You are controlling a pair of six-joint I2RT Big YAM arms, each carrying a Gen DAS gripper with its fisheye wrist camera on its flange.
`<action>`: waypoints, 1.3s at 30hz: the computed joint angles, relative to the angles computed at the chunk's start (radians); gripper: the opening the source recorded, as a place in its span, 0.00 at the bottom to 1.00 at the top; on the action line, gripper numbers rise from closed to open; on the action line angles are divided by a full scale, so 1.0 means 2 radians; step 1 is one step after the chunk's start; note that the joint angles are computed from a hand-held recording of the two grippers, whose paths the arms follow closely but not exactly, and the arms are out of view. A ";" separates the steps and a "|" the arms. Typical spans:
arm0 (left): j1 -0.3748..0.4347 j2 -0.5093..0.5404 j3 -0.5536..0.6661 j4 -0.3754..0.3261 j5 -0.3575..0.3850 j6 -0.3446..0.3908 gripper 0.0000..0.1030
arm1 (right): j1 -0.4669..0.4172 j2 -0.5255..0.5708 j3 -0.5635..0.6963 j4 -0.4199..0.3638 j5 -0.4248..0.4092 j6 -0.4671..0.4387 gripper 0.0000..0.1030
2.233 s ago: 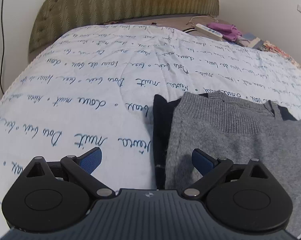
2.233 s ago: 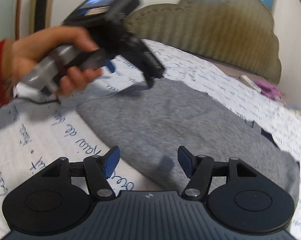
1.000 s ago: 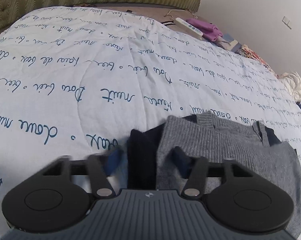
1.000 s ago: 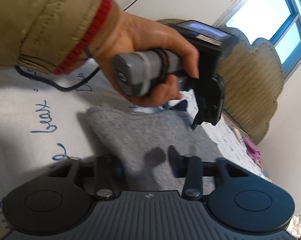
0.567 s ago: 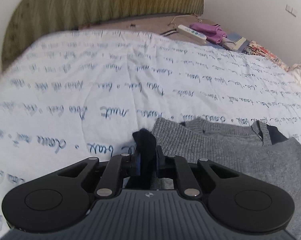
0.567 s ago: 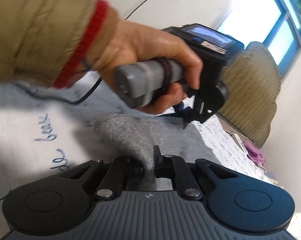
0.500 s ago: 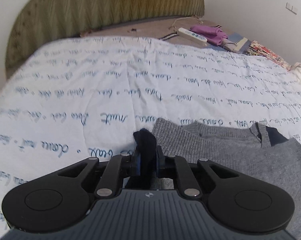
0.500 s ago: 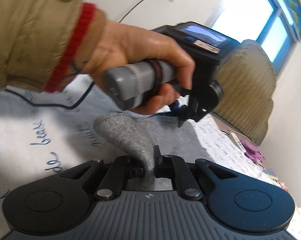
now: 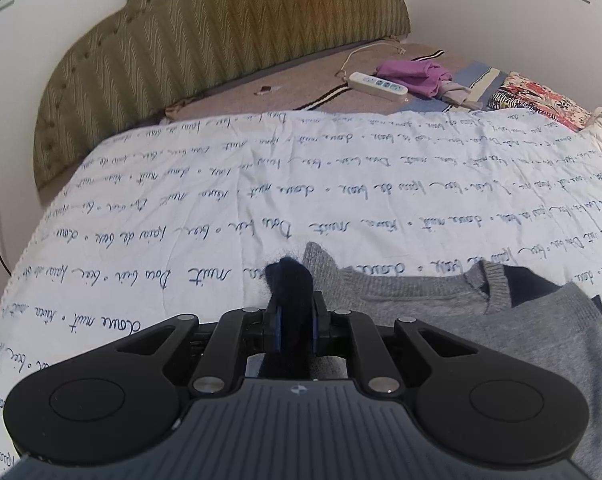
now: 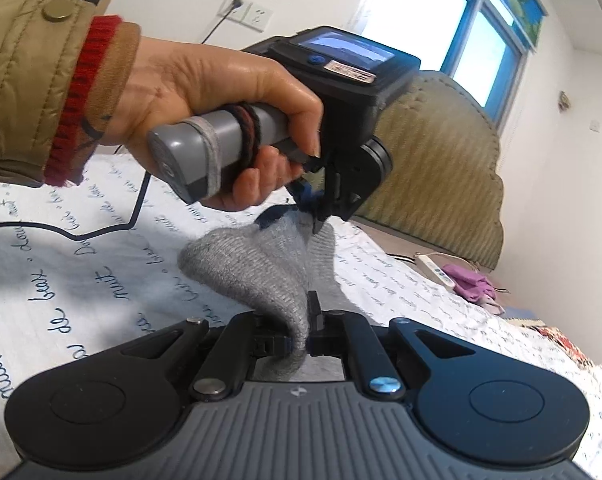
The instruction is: Fold small clothes
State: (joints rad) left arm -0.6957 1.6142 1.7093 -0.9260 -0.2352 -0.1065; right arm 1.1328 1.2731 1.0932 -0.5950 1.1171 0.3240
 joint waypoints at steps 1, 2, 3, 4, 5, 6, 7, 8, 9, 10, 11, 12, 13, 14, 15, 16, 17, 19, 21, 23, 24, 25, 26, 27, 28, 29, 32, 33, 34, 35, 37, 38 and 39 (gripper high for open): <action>-0.005 0.002 0.005 -0.004 -0.006 -0.001 0.14 | -0.003 -0.007 -0.007 0.005 0.000 0.000 0.06; -0.010 0.004 0.011 -0.008 -0.012 -0.003 0.14 | -0.004 -0.015 -0.011 0.001 0.001 0.008 0.06; -0.015 0.006 0.016 -0.010 -0.017 -0.004 0.14 | -0.005 -0.023 -0.015 0.000 0.001 0.014 0.06; -0.020 0.007 0.021 -0.012 -0.022 -0.005 0.14 | -0.006 -0.031 -0.020 -0.001 -0.001 0.022 0.06; -0.025 0.010 0.026 -0.015 -0.028 -0.007 0.14 | -0.007 -0.039 -0.026 -0.002 -0.003 0.031 0.06; -0.031 0.012 0.031 -0.018 -0.034 -0.008 0.14 | -0.008 -0.048 -0.031 -0.004 -0.005 0.040 0.06; -0.037 0.014 0.037 -0.020 -0.039 -0.010 0.14 | -0.009 -0.058 -0.035 -0.007 -0.006 0.049 0.06; -0.043 0.016 0.041 -0.022 -0.046 -0.012 0.14 | -0.008 -0.066 -0.040 -0.010 -0.005 0.057 0.06; -0.049 0.019 0.047 -0.025 -0.051 -0.016 0.14 | -0.007 -0.073 -0.043 -0.016 -0.002 0.067 0.06; -0.054 0.022 0.053 -0.028 -0.054 -0.018 0.14 | -0.006 -0.081 -0.048 -0.018 -0.001 0.075 0.06; -0.060 0.026 0.059 -0.031 -0.058 -0.021 0.14 | -0.006 -0.089 -0.055 -0.018 -0.001 0.080 0.06; -0.065 0.029 0.065 -0.034 -0.062 -0.023 0.14 | -0.006 -0.095 -0.060 -0.018 -0.002 0.086 0.06; -0.071 0.032 0.070 -0.036 -0.065 -0.025 0.14 | -0.005 -0.103 -0.066 -0.019 -0.003 0.093 0.06; -0.077 0.036 0.076 -0.038 -0.068 -0.027 0.14 | -0.003 -0.110 -0.070 -0.022 -0.002 0.102 0.06; -0.083 0.039 0.081 -0.039 -0.072 -0.027 0.14 | -0.002 -0.116 -0.074 -0.027 0.000 0.113 0.06; -0.088 0.043 0.085 -0.040 -0.074 -0.027 0.14 | -0.001 -0.123 -0.078 -0.033 0.001 0.124 0.06; -0.094 0.047 0.090 -0.041 -0.076 -0.027 0.14 | -0.003 -0.131 -0.083 -0.034 -0.001 0.130 0.06; -0.105 0.056 0.099 -0.043 -0.082 -0.025 0.14 | -0.007 -0.148 -0.093 -0.043 -0.002 0.148 0.06; -0.116 0.065 0.108 -0.044 -0.088 -0.022 0.14 | -0.006 -0.163 -0.102 -0.057 -0.003 0.174 0.06; -0.125 0.074 0.116 -0.046 -0.090 -0.020 0.13 | -0.005 -0.176 -0.110 -0.069 -0.004 0.195 0.06; -0.129 0.078 0.119 -0.047 -0.090 -0.019 0.14 | -0.005 -0.182 -0.114 -0.074 -0.005 0.203 0.06; -0.134 0.083 0.124 -0.049 -0.091 -0.019 0.13 | -0.004 -0.186 -0.118 -0.080 -0.004 0.211 0.06; -0.138 0.088 0.129 -0.051 -0.093 -0.019 0.13 | -0.003 -0.190 -0.120 -0.086 -0.003 0.220 0.06; -0.142 0.093 0.135 -0.054 -0.093 -0.020 0.13 | -0.001 -0.193 -0.122 -0.093 -0.002 0.228 0.06; -0.145 0.099 0.142 -0.058 -0.093 -0.020 0.13 | -0.001 -0.198 -0.125 -0.098 -0.001 0.234 0.06; -0.149 0.105 0.148 -0.061 -0.093 -0.020 0.13 | -0.001 -0.199 -0.126 -0.100 -0.001 0.240 0.06; -0.160 0.119 0.164 -0.063 -0.096 -0.015 0.13 | 0.002 -0.211 -0.134 -0.113 0.002 0.261 0.06; -0.163 0.122 0.168 -0.064 -0.096 -0.014 0.13 | 0.004 -0.217 -0.138 -0.123 0.003 0.274 0.06; -0.166 0.127 0.172 -0.065 -0.096 -0.013 0.13 | 0.005 -0.220 -0.140 -0.127 0.003 0.282 0.06; -0.168 0.132 0.177 -0.065 -0.096 -0.012 0.13 | 0.006 -0.224 -0.143 -0.133 0.003 0.292 0.06; -0.174 0.145 0.189 -0.070 -0.096 -0.012 0.13 | 0.004 -0.232 -0.149 -0.140 -0.001 0.307 0.06; -0.176 0.150 0.193 -0.072 -0.095 -0.012 0.13 | 0.005 -0.236 -0.152 -0.145 -0.002 0.320 0.06; -0.178 0.155 0.195 -0.073 -0.094 -0.013 0.13 | 0.004 -0.240 -0.155 -0.147 -0.006 0.330 0.06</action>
State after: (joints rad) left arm -1.0507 1.9244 2.0999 -1.0727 -0.4228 -0.1327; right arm 1.1417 0.7927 0.7840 -0.8890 1.1059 0.9840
